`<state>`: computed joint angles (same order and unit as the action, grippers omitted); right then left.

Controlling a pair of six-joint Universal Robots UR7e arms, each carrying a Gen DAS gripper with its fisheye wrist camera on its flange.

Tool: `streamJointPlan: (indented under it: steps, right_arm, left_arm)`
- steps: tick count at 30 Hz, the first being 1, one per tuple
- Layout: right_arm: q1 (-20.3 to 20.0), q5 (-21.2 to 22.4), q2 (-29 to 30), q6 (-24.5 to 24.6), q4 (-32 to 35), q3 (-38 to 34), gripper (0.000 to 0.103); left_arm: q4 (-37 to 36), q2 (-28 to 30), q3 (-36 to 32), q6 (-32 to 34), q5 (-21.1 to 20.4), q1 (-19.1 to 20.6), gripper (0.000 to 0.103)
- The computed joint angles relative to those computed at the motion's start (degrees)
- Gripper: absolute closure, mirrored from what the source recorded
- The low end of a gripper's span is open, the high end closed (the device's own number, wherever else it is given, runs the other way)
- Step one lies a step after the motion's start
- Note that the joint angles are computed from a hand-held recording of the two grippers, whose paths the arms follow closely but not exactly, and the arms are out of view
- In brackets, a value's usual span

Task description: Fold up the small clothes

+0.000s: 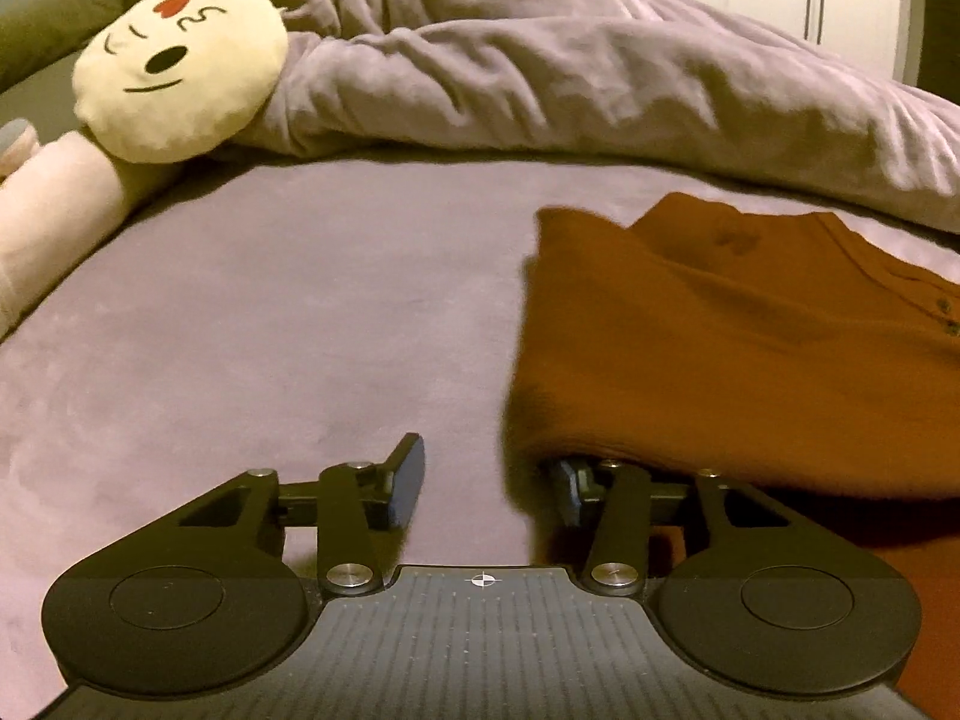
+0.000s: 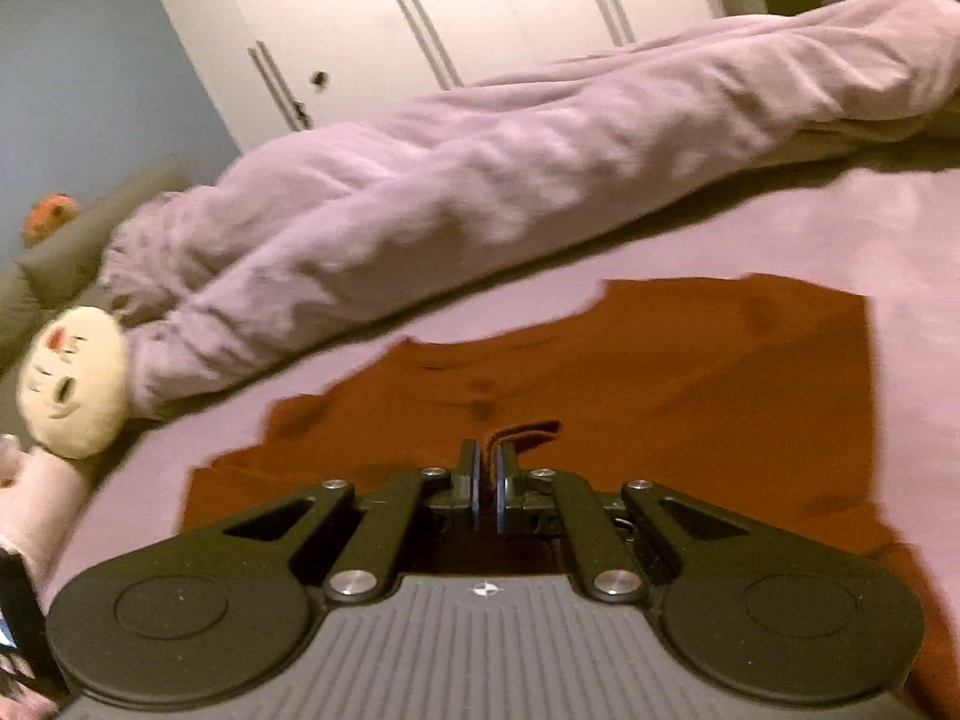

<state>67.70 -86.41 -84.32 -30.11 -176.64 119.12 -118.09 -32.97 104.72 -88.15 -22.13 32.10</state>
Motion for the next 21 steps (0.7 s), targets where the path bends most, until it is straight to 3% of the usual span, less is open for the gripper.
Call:
streamJointPlan:
  steps: [4,7,10,12,16,18,19,20,21]
  right_arm:
    - [-2.0,-2.1,0.4,-0.4,-1.8,0.1,0.099]
    - [-4.9,0.3,0.0,4.4,4.3,-1.3,0.096]
    - [-7.1,4.1,-0.2,9.2,7.7,-1.9,0.084]
    - [-7.9,6.9,0.0,11.3,8.3,-2.1,0.071]
    - [-7.1,7.5,1.4,12.0,9.2,-3.1,0.068]
    - [-6.2,6.9,1.9,11.1,9.5,-3.6,0.073]
    - [-5.8,6.5,2.0,10.1,9.9,-3.8,0.081]
    - [-5.1,5.7,2.0,8.3,10.1,-3.9,0.100]
    - [-4.5,4.7,1.9,7.2,9.6,-3.8,0.100]
  left_arm:
    - [-0.2,-0.1,0.2,0.3,0.1,0.0,0.057]
    - [0.4,0.1,0.0,0.5,0.3,0.0,0.057]
    - [0.4,0.3,-0.2,0.8,0.3,-0.1,0.057]
    - [0.8,0.4,-0.3,0.8,0.4,0.0,0.057]
    - [1.6,0.5,-0.7,0.3,0.3,-0.1,0.056]
    - [2.0,0.5,-0.8,0.3,0.3,-0.1,0.056]
    - [2.5,0.5,-1.0,0.2,0.2,-0.1,0.055]
    - [3.5,0.5,-1.3,-0.2,0.1,-0.1,0.054]
    - [4.6,0.5,-1.6,-0.9,0.0,0.0,0.052]
